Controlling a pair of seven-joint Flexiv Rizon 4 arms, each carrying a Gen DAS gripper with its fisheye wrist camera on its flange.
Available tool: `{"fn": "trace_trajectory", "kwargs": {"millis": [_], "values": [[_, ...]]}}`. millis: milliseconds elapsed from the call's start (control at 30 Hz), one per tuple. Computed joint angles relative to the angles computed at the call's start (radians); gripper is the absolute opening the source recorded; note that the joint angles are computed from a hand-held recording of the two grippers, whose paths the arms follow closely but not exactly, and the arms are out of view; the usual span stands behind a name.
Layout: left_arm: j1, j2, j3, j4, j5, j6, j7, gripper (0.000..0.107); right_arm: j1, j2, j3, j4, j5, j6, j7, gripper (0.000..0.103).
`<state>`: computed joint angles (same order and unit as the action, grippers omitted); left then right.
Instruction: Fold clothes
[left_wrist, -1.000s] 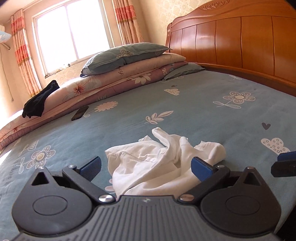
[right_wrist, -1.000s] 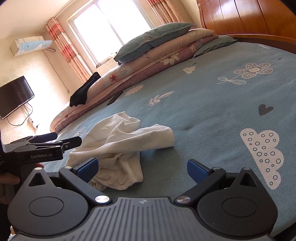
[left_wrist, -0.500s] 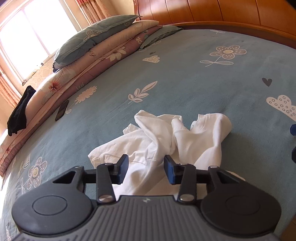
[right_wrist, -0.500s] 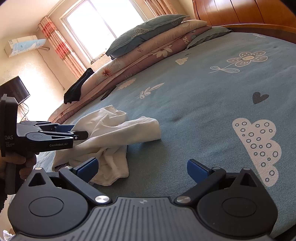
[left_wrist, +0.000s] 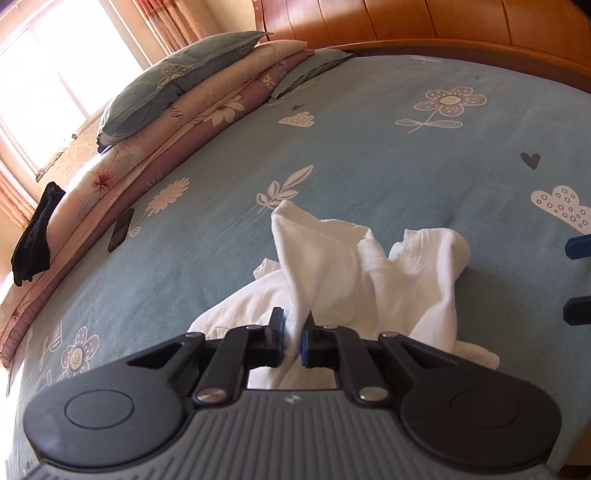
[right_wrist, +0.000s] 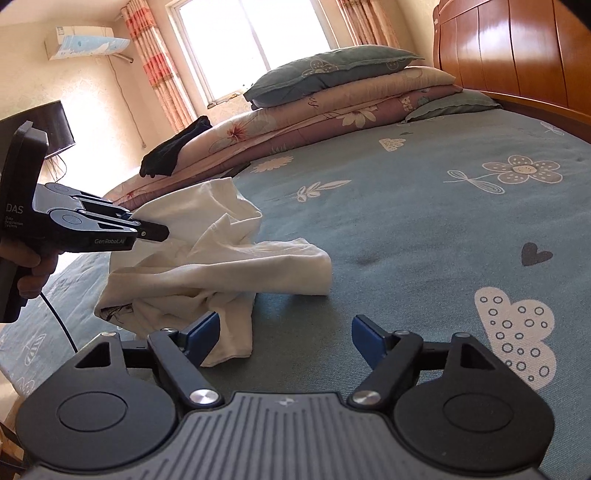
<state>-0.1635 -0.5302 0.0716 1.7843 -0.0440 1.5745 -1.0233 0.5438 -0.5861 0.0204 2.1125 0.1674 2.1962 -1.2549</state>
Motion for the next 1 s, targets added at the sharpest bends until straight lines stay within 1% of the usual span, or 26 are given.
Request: {"fn": "trace_trajectory", "kwargs": {"millis": [67,133,200,267,300,367,433,500,533,567,600,633,700,733,767,800,833,900,967,1000], "values": [[0.035,0.028,-0.01,0.05,-0.022,0.051,-0.027,0.007,-0.011,-0.002,-0.005,-0.02,-0.025,-0.017,-0.008,0.083],[0.043,0.049,0.014,0.092,-0.043,0.073,-0.062,0.007,-0.025,-0.005,-0.006,-0.042,-0.057,-0.04,-0.015,0.083],[0.069,0.07,0.015,0.137,-0.062,0.091,-0.087,0.007,-0.013,-0.007,-0.027,-0.066,-0.069,-0.068,-0.035,0.083],[0.114,0.093,-0.006,0.187,-0.083,0.097,-0.103,0.007,-0.002,-0.012,-0.041,-0.086,-0.077,-0.083,-0.053,0.083],[0.148,0.102,-0.031,0.214,-0.093,0.1,-0.105,0.007,-0.001,-0.016,-0.042,-0.096,-0.085,-0.088,-0.06,0.083],[0.216,0.115,-0.087,0.262,-0.111,0.107,-0.103,0.007,-0.028,-0.032,-0.016,-0.112,-0.123,-0.085,-0.063,0.083],[0.317,0.122,-0.188,0.31,-0.127,0.123,-0.087,0.008,-0.057,-0.05,0.011,-0.124,-0.165,-0.089,-0.058,0.083],[0.399,0.123,-0.276,0.342,-0.128,0.147,-0.072,0.008,-0.068,-0.052,0.023,-0.126,-0.188,-0.114,-0.049,0.083],[0.448,0.124,-0.329,0.358,-0.122,0.165,-0.065,0.011,-0.074,-0.047,0.03,-0.125,-0.199,-0.135,-0.039,0.083],[0.48,0.124,-0.364,0.367,-0.114,0.178,-0.065,0.014,-0.081,-0.042,0.038,-0.124,-0.208,-0.152,-0.026,0.083],[0.529,0.126,-0.416,0.374,-0.102,0.181,-0.064,0.014,-0.092,-0.038,0.052,-0.12,-0.216,-0.157,-0.012,0.083],[0.59,0.128,-0.481,0.382,-0.089,0.184,-0.062,0.016,-0.105,-0.034,0.067,-0.113,-0.225,-0.152,0.002,0.083],[0.708,0.122,-0.609,0.392,-0.061,0.195,-0.067,0.027,-0.104,-0.024,0.07,-0.098,-0.226,-0.137,0.018,0.085],[0.763,0.116,-0.668,0.39,-0.043,0.193,-0.068,0.048,-0.098,-0.019,0.065,-0.091,-0.223,-0.128,0.02,0.086],[0.799,0.11,-0.708,0.385,-0.028,0.196,-0.07,0.066,-0.091,-0.014,0.061,-0.084,-0.219,-0.12,0.022,0.087],[0.831,0.098,-0.744,0.378,-0.012,0.208,-0.074,0.07,-0.085,-0.009,0.057,-0.078,-0.215,-0.115,0.023,0.087],[0.866,0.084,-0.784,0.368,0.007,0.208,-0.077,0.072,-0.08,-0.004,0.055,-0.074,-0.213,-0.113,0.024,0.088],[0.95,0.041,-0.883,0.334,0.026,0.166,-0.077,0.072,-0.07,0.006,0.05,-0.064,-0.207,-0.111,0.024,0.088],[0.973,0.006,-0.921,0.29,-0.006,0.092,-0.069,0.072,-0.066,0.014,0.049,-0.056,-0.203,-0.113,0.027,0.088],[0.959,0.001,-0.909,0.273,-0.036,0.06,-0.068,0.072,-0.064,0.018,0.049,-0.052,-0.2,-0.112,0.028,0.088]]}}
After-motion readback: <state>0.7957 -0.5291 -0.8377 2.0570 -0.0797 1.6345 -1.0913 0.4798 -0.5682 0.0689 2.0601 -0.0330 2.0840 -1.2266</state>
